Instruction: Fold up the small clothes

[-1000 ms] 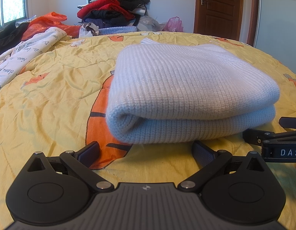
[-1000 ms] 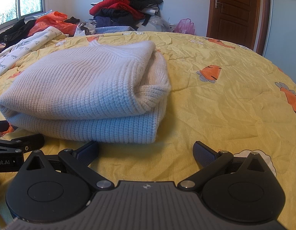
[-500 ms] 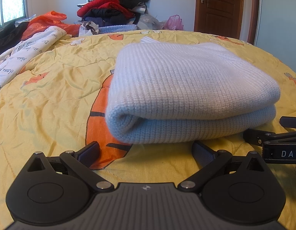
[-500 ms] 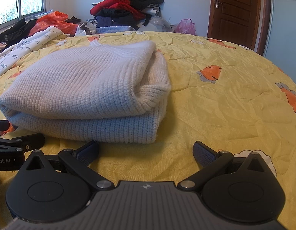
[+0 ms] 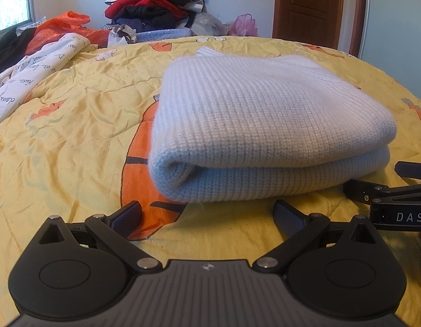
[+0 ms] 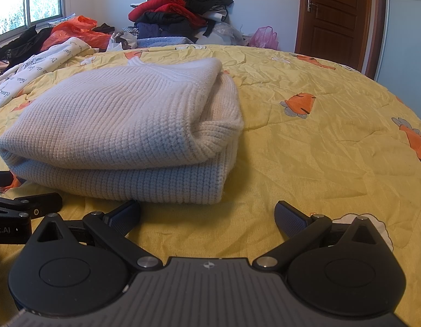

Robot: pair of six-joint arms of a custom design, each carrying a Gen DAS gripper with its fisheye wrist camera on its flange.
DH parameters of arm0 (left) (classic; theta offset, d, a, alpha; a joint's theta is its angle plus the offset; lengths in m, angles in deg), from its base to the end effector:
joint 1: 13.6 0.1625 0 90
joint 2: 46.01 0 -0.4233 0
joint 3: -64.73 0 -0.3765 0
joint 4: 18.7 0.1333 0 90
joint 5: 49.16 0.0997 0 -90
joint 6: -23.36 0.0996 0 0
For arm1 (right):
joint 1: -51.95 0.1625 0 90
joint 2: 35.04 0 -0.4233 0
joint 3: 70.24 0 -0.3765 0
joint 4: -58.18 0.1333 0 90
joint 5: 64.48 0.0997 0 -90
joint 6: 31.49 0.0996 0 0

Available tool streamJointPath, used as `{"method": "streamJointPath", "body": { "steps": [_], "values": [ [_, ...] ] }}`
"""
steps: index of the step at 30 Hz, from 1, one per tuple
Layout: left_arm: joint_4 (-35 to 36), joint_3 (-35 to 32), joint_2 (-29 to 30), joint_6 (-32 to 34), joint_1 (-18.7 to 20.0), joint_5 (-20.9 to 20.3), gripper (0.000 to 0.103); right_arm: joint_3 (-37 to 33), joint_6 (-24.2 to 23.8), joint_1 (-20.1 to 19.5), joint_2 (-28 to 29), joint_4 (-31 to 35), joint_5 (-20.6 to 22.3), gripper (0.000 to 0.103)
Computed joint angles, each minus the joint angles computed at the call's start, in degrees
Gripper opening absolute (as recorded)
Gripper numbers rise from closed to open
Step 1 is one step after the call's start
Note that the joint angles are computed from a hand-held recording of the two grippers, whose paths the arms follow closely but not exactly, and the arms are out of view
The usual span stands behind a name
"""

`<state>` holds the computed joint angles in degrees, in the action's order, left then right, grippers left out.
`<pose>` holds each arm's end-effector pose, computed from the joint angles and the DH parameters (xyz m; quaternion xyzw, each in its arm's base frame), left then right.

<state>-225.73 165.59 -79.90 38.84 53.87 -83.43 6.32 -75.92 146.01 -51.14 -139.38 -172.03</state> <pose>-0.0329 -0.6421 0.0925 0.0739 0.8218 -0.3994 0.3997 0.1547 -0.7206 -0.0393 0.3165 -0.8511 0.3224 0.2675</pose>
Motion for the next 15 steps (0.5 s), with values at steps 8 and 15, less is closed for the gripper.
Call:
{"method": "streamJointPath", "body": {
  "steps": [8,15],
  "values": [
    [4.7,1.6,-2.1,-6.0,-1.0,1.1,0.103,0.7,-0.4,0.8,-0.5,0.4,-2.2,0.103],
    [1.6,3.5,-2.8,-6.0,-2.9,4.0,0.103,3.4,-2.0,1.6,-2.3,0.2,-2.2,0.103]
  ]
}}
